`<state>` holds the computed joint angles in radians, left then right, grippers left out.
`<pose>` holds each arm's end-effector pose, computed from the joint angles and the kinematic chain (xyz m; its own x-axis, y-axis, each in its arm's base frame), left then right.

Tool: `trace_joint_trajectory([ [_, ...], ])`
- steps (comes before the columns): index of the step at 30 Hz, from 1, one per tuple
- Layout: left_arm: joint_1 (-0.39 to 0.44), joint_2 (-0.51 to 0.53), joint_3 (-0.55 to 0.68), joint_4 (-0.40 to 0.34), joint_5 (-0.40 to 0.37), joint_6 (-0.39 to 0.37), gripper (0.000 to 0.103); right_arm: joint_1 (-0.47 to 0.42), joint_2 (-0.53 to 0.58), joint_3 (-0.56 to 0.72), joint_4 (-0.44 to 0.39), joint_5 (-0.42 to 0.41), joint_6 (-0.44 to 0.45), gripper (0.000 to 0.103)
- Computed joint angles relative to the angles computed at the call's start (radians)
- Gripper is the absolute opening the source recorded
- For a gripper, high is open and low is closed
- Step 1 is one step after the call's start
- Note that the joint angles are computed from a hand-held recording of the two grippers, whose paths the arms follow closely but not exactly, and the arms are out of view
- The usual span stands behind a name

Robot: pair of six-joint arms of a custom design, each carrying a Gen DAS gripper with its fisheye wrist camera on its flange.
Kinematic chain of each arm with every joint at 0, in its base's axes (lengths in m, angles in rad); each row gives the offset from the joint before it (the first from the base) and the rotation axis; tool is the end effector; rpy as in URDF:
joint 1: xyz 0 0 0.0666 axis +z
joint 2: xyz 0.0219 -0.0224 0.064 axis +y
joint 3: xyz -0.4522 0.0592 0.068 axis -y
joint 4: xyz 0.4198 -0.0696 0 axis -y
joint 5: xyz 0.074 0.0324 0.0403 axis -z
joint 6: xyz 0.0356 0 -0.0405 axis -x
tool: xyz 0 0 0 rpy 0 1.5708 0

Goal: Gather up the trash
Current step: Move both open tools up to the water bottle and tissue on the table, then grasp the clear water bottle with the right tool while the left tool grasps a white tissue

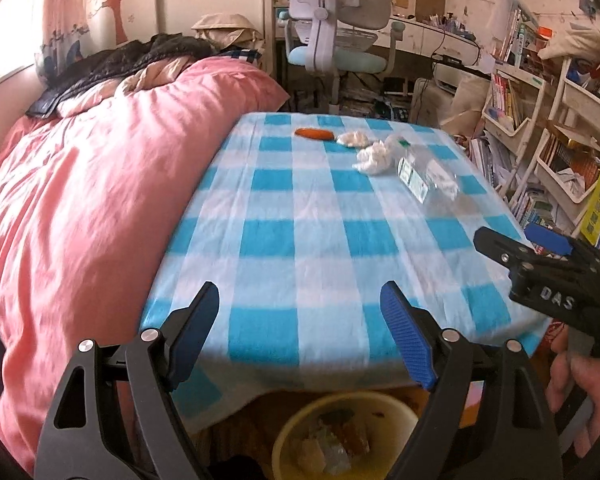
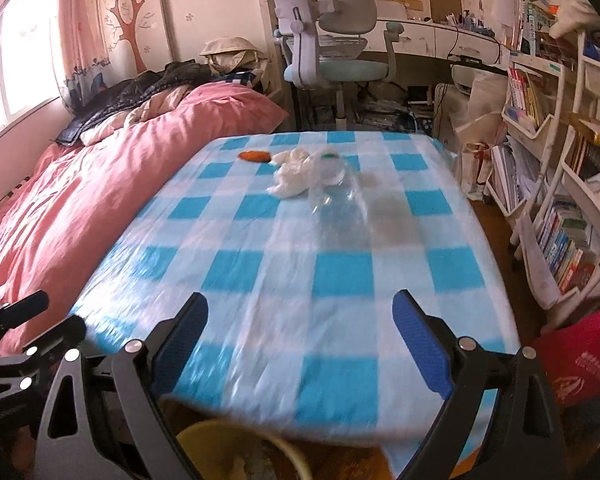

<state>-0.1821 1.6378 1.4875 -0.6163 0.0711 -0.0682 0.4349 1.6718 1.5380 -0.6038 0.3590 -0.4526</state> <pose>0.6031 -0.1140 0.4383 -0.6649 0.1916 -0.7220 0.2769 0.9609 -0.0001 0.5772 0.2539 0.4453 -0.6179 0.1644 -0.7689 0.1240 0.9860 0.1112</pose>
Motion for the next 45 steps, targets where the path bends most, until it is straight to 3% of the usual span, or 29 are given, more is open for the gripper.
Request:
trace_joint_trajectory([
  [9,-0.043,0.2,0.265,-0.063,-0.034,-0.021,0.081,-0.07,0.142,0.188,-0.096,-0.034,0.06,0.09],
  [16,-0.063,0.38,0.504,-0.161,-0.053,-0.008,0.081,-0.095,0.225,0.283,-0.146,-0.047,0.097,0.09],
  [28,-0.092,0.504,0.672,-0.21,-0.066,-0.009,0.081,-0.136,0.279,0.352,-0.186,-0.093,0.104,0.089],
  [30,-0.095,0.52,0.694,-0.219,-0.07,-0.011,0.082,-0.144,0.284,0.361,-0.191,-0.121,0.107,0.083],
  [32,-0.098,0.537,0.719,-0.23,-0.074,-0.012,0.082,-0.147,0.292,0.375,-0.204,-0.136,0.109,0.066],
  [34,-0.101,0.557,0.749,-0.245,-0.074,-0.012,0.082,-0.152,0.295,0.383,-0.215,-0.155,0.106,0.058],
  [42,-0.116,0.658,0.909,-0.311,-0.056,-0.018,0.082,-0.174,0.285,0.379,-0.215,-0.139,0.081,0.055],
  [45,-0.123,0.731,1.034,-0.374,-0.041,-0.022,0.082,-0.18,0.294,0.391,-0.227,-0.154,0.076,0.055],
])
